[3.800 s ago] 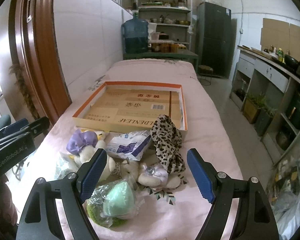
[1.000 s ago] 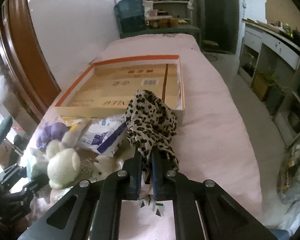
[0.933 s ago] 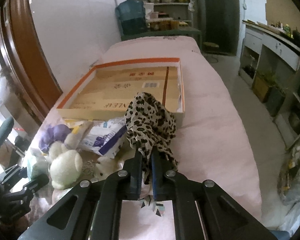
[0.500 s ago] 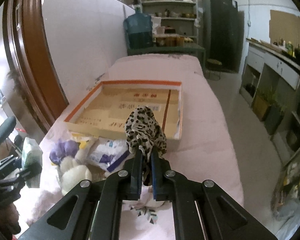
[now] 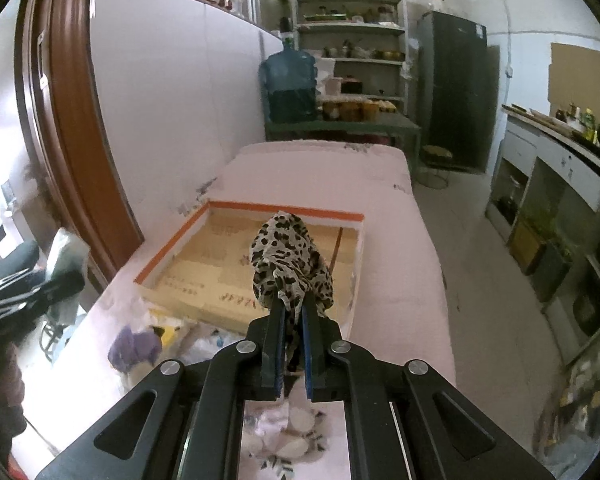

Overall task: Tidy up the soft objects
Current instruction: 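Carry tissue pack and scrunchie into the box lid and open both tools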

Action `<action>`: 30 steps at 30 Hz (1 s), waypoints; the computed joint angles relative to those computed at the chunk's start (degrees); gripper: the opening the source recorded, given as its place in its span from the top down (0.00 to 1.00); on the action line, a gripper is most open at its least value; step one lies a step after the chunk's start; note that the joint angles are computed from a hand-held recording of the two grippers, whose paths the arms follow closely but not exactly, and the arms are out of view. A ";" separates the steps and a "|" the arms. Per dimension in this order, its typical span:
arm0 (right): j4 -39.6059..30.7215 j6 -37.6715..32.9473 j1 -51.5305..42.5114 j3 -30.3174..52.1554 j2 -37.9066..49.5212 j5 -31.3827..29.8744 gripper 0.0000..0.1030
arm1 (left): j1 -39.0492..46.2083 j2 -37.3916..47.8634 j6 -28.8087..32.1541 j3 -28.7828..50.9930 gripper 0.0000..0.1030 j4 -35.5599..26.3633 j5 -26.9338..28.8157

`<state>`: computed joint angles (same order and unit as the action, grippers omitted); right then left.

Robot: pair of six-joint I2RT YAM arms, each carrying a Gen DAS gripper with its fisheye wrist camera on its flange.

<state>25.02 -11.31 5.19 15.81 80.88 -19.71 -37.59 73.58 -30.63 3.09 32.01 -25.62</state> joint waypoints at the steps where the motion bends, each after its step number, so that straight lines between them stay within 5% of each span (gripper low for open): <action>1: -0.34 0.13 0.28 0.72 0.24 -0.05 0.93 | 1.20 -0.02 0.66 0.97 0.59 -0.72 0.79; 13: -1.08 3.46 5.04 13.90 13.74 -0.92 0.93 | 17.45 20.07 8.07 16.61 0.59 4.80 16.09; 30: -2.92 4.34 8.53 33.84 37.87 3.90 0.93 | 22.88 46.56 9.35 39.84 0.59 0.19 20.59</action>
